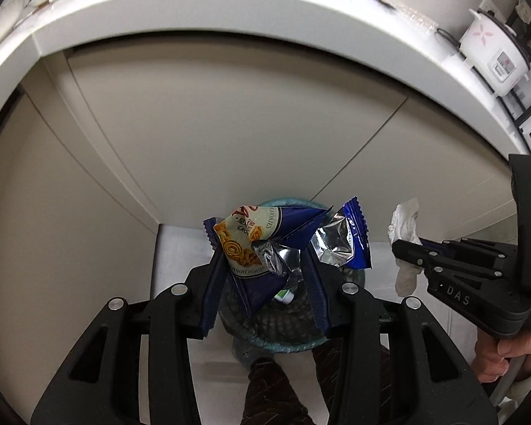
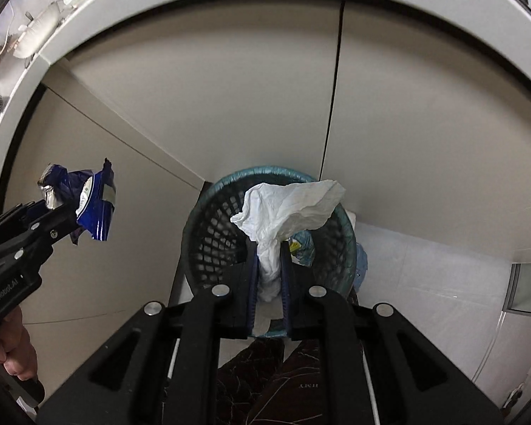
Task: Collect trash
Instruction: 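Open the right tool to drop the white tissue into the wastebasket, then open the left tool to drop the blue snack pack into the wastebasket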
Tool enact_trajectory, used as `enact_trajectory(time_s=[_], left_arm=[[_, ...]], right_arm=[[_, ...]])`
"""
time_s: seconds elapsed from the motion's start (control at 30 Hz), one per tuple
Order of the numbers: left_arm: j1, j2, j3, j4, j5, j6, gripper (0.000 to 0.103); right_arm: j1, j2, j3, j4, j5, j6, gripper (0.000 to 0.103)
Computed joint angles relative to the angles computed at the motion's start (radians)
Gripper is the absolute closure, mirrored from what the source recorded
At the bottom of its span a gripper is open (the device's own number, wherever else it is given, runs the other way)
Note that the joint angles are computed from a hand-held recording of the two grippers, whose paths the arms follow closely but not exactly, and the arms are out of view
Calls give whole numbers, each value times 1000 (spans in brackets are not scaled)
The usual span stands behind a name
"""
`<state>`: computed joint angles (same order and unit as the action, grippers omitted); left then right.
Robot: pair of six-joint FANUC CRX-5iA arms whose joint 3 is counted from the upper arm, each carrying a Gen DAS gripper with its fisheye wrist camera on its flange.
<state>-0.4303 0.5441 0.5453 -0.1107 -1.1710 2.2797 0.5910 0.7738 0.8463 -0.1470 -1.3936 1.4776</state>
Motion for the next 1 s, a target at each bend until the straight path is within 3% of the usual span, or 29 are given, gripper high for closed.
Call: enact_trajectory(time_s=[0.13, 0.33, 0.43, 0.6, 0.7, 1.0], left_arm=[[0, 5, -2, 2, -11, 10, 62], [-2, 28, 26, 2, -35, 17, 62], [-2, 42, 43, 6, -41, 15, 62], [-2, 61, 42, 23, -38, -8, 62], [0, 89, 59, 38, -44, -32, 62], [-11, 171, 112, 80, -52, -76, 61]], right_arm=[[-5, 3, 5, -10, -5, 4, 85], [-17, -11, -13, -27, 4, 19, 65], [-21, -18, -15, -25, 11, 21, 52], [-37, -54, -62, -4, 67, -13, 18], [-48, -62, -69, 11, 77, -44, 8], [-87, -85, -87, 46, 76, -77, 8]])
